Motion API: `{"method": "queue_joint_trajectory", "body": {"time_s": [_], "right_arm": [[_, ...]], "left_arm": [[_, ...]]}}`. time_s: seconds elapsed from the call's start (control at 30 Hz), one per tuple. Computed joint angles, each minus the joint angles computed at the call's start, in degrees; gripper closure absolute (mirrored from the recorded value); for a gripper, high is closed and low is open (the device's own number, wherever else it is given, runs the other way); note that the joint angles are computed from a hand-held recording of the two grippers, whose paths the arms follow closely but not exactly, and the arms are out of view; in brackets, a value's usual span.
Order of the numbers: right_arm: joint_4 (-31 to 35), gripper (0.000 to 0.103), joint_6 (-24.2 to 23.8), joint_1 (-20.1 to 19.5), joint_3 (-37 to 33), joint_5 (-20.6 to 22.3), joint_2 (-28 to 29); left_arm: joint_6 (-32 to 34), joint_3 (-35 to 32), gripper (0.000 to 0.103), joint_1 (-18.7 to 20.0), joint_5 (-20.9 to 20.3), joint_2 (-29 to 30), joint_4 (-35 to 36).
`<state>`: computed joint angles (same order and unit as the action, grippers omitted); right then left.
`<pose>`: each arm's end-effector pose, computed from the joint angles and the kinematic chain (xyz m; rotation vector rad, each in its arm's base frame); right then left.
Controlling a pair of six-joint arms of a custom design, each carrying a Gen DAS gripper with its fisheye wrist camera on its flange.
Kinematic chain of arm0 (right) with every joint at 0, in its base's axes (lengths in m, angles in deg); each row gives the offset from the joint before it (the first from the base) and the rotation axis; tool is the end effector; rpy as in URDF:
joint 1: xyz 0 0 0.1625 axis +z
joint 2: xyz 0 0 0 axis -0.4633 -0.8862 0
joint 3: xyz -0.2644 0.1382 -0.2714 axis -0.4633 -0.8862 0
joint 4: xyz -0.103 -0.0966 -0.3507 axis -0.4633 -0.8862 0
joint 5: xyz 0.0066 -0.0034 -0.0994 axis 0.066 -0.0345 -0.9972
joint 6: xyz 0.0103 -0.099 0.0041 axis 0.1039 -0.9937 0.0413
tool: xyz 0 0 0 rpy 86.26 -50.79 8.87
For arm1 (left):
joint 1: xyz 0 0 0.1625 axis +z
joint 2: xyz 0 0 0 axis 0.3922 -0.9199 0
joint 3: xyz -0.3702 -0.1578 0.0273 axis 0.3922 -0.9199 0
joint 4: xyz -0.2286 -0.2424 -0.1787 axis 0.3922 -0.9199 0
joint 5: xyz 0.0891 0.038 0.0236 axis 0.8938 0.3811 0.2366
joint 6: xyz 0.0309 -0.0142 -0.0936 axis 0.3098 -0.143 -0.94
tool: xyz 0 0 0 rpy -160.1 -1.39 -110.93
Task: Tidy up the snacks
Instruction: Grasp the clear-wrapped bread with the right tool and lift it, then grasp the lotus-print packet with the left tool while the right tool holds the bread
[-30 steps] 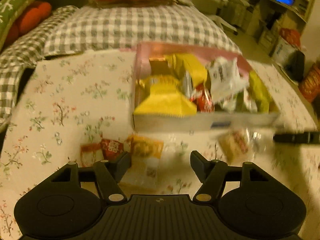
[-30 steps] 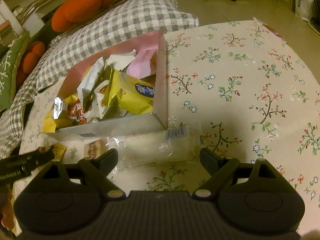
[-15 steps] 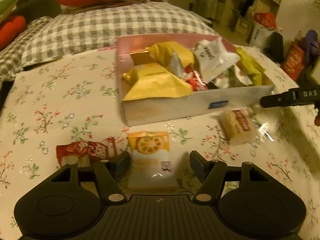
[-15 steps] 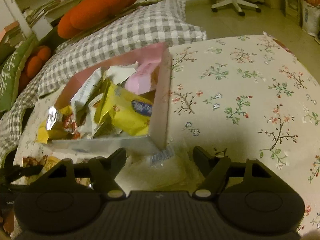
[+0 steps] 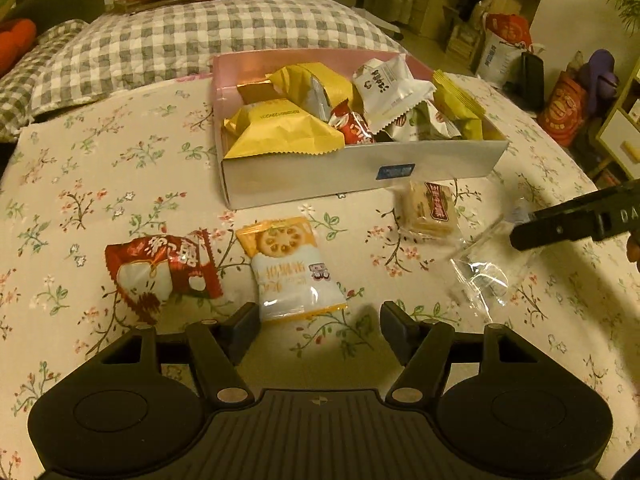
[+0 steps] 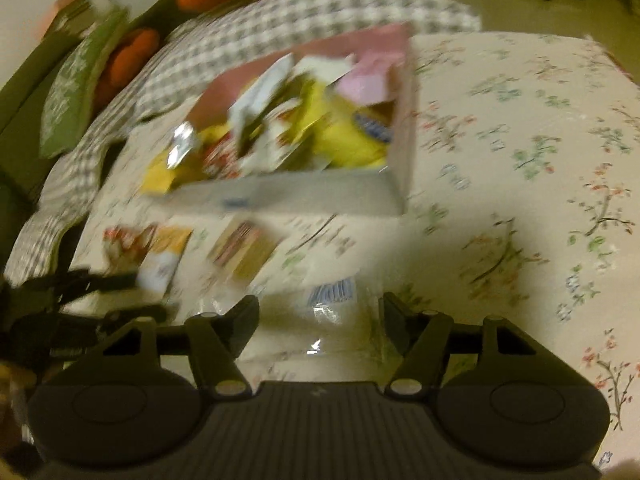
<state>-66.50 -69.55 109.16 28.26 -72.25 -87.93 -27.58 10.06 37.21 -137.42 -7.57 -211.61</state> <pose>-0.0042 -0.7510 0.2852 0.2148 -2.6551 0.6352 -0.2461 -0.7947 -0.0075 0.9162 2.4989 -0.4451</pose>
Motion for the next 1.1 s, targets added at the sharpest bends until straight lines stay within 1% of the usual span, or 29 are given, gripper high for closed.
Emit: {"method": "queue_joint_trajectory", "body": {"time_s": [0.07, 0.1, 0.13, 0.2, 0.23, 0.3, 0.33, 0.37, 0.43, 0.5, 0.63, 0.67, 0.7, 0.73, 0.83, 0.9, 0.93, 0.97, 1.0, 1.03, 1.07, 1.1], "right_arm": [[-1.71, 0.034, -1.67, 0.5, 0.68, -1.52, -0.09], [-3.85, 0.03, -2.59, 0.83, 1.42, -2.58, -0.16], [-5.53, 0.029, -3.28, 1.04, 1.96, -3.24, -0.23], [-7.45, 0.029, -5.25, 1.21, 2.74, -3.16, -0.44], [-8.15, 0.027, -6.82, 1.3, 3.18, -3.02, -0.53], [-8.91, 0.02, -11.29, 1.31, 4.03, -3.27, -0.71], [-9.48, 0.018, -13.93, 1.41, 4.46, -3.63, -0.6], [-9.75, 0.018, -16.26, 1.55, 5.05, -4.42, -0.72], [-10.78, 0.018, -22.13, 2.12, 6.07, -7.49, -0.52], [-11.96, 0.018, -27.1, 2.09, 6.7, -7.76, -0.32], [-10.57, 0.018, -28.97, 1.8, 5.08, -9.1, 1.24], [-11.52, 0.016, -29.81, 1.81, 5.12, -9.39, 1.67], [-12.92, 0.016, -30.41, 1.72, 5.3, -8.48, 1.93], [-13.31, 0.018, -30.78, 1.79, 5.17, -8.26, 2.17], [-15.27, 0.02, -32.21, 1.93, 4.93, -7.35, 3.04], [-15.42, 0.024, -31.81, 1.86, 4.83, -6.54, 3.24], [-15.0, 0.031, -31.1, 1.83, 4.54, -5.98, 3.32], [-14.02, 0.035, -29.99, 1.82, 4.2, -5.26, 3.33], [-13.04, 0.044, -29.23, 1.8, 4.03, -4.63, 3.21], [-12.32, 0.053, -28.84, 1.76, 4.13, -3.87, 3.02], [-12.61, 0.055, -29.02, 1.78, 4.46, -3.62, 2.93], [-12.88, 0.059, -29.19, 1.91, 4.73, -3.79, 2.91]], "left_arm": [[-0.01, 0.57, 0.035, -0.04, 0.62, -0.15, -1.31], [0.25, 0.74, 0.035, -0.07, 1.19, -0.11, -2.1], [0.55, 0.69, 0.035, -0.1, 1.77, 0.04, -2.67], [0.91, 0.17, 0.034, -0.02, 2.25, 0.53, -3.85], [0.35, -0.43, 0.034, 0.07, 2.34, 0.89, -4.02], [-0.79, -1.33, 0.034, 0.21, 2.3, 1.42, -3.86], [-0.91, -0.88, 0.034, 0.2, 2.58, 1.45, -4.76], [-0.45, -0.05, 0.033, 0.19, 2.86, 1.45, -6.19], [2.95, 1.36, 0.032, 0.06, 3.12, 1.75, -9.84], [4.71, 1.59, 0.032, 0.06, 2.81, 2.16, -11.64], [4.46, -0.58, 0.032, -0.01, 2.33, 3.69, -11.78], [4.35, -1.35, 0.033, -0.11, 2.48, 4.19, -11.55], [4.48, -1.91, 0.033, -0.25, 2.83, 4.62, -11.37], [4.85, -2.55, 0.033, -0.45, 3.42, 5.09, -11.06], [5.94, -3.63, 0.036, -0.85, 4.84, 6.06, -10.92], [5.87, -3.73, 0.037, -0.91, 5.3, 6.19, -11.08], [5.49, -3.9, 0.04, -0.97, 5.61, 6.28, -11.03], [5.13, -4.02, 0.046, -1.04, 6.11, 6.34, -10.99], [4.74, -4.1, 0.049, -1.14, 6.73, 6.36, -10.89], [4.26, -4.04, 0.056, -1.2, 7.2, 6.24, -10.73], [3.74, -3.94, 0.061, -1.21, 7.48, 6.08, -10.57], [3.38, -3.69, 0.062, -1.19, 7.6, 5.82, -10.47]]}}
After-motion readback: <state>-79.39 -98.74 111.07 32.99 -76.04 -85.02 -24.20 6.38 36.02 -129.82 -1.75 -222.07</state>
